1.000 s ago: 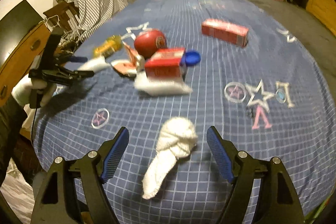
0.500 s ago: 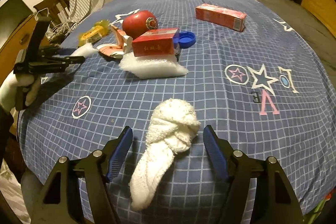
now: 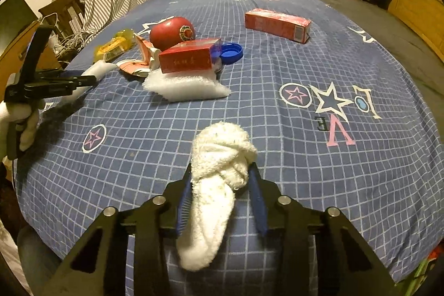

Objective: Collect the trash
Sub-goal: 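Grasp the white foam sheet with left tool while right tool grasps the white towel, then carry the foam sheet and towel with both tools over the white bucket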

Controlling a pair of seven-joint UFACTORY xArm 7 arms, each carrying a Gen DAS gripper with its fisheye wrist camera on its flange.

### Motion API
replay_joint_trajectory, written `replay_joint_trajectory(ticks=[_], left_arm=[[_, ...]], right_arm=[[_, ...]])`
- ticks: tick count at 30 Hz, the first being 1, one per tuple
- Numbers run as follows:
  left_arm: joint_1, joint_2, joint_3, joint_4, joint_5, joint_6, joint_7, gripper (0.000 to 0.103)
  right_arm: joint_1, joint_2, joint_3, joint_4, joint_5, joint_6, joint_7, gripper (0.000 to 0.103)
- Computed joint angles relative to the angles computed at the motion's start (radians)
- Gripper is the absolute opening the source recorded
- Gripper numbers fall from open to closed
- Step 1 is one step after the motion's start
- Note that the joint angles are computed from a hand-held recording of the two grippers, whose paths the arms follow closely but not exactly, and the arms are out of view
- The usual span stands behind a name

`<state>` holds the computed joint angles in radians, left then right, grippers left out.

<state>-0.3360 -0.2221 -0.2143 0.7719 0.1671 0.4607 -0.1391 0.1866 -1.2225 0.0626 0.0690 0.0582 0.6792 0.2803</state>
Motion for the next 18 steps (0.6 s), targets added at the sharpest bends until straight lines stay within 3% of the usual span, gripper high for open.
replay_joint_trajectory(ticks=[13,18], left_arm=[[-0.003,-0.366,-0.104,-0.234,-0.008,-0.069,-0.275,0.048],[0.027,-0.511,-0.212,-0.275,0.014,-0.065,-0.442,0.048]], right_arm=[[0.049,-0.208,0.103,-0.035,-0.056,-0.023,0.113,0.034],[0.066,-0.21,0.173,0.006,-0.099,-0.075,0.173,0.034]])
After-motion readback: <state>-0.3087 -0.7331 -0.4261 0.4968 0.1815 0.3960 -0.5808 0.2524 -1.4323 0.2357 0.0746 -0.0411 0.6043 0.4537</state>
